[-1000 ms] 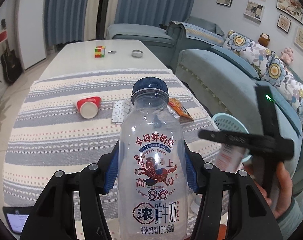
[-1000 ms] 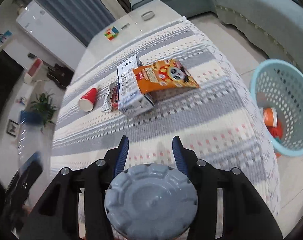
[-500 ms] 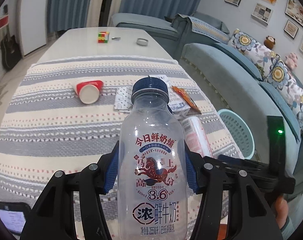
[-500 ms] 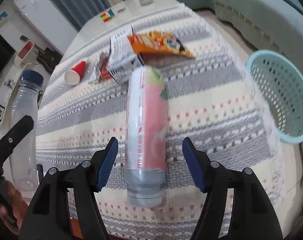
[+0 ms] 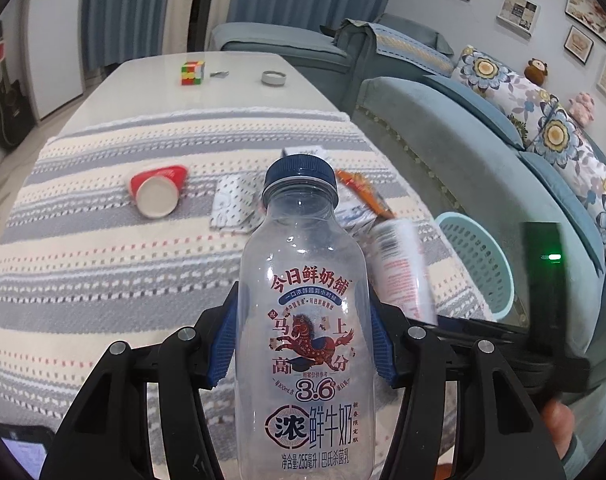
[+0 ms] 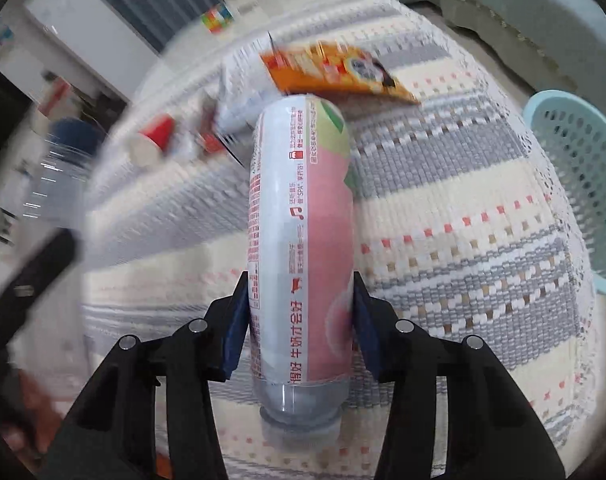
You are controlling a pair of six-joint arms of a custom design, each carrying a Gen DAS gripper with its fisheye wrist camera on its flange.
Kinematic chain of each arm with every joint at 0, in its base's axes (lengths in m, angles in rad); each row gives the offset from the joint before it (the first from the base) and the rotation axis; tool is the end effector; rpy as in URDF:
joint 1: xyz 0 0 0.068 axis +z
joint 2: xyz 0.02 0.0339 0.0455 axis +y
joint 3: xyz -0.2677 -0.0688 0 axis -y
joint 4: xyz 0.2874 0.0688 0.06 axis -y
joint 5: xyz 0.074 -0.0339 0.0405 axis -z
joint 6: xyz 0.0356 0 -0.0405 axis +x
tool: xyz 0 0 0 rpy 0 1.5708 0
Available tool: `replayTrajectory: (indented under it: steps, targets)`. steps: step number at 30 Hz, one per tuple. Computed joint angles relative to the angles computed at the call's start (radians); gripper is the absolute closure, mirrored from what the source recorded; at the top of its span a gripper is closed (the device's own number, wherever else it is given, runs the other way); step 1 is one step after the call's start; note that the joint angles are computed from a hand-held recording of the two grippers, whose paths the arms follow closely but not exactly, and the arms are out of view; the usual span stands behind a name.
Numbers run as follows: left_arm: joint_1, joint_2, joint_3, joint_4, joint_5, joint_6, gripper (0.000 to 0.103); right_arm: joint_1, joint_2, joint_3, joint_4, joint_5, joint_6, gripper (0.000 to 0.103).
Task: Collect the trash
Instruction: 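Lift the bottle and pink can and carry both over the basket, then open both tools to drop the bottle and can into the basket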
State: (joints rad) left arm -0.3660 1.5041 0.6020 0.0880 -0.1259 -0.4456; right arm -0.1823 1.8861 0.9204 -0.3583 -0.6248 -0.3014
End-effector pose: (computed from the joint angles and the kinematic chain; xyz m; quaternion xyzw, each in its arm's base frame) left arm 0.2840 -0.1041 0.1128 -0.0601 0.9258 -0.0918 0.3618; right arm 0.3391 -0.0413 0.0660 -0.0940 0.9404 0.2681 0.1868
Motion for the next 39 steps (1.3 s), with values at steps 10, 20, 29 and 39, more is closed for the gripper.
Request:
replayTrajectory:
  steps: [10,20,29,39]
  targets:
    - [-0.119,0.093,0.263,-0.045,-0.035,0.054,0.049,-0.275,-0.123,0.12,-0.078,-0.181,0.0,0.059]
    - [-0.267,0.382,0.659,-0.083,-0.014,0.105,0.049,-0.458,0.044,0.346,-0.01,-0.048,0.077,0.059]
    - [-0.287,0.791,1.032,-0.172,0.146,0.076,0.049,-0.481,0.361,0.534,0.011,0.122,0.114,0.059]
    - [-0.275,1.05,1.261,-0.26,0.224,0.085,0.044,-0.448,0.527,0.629,0.005,0.222,0.157,0.058]
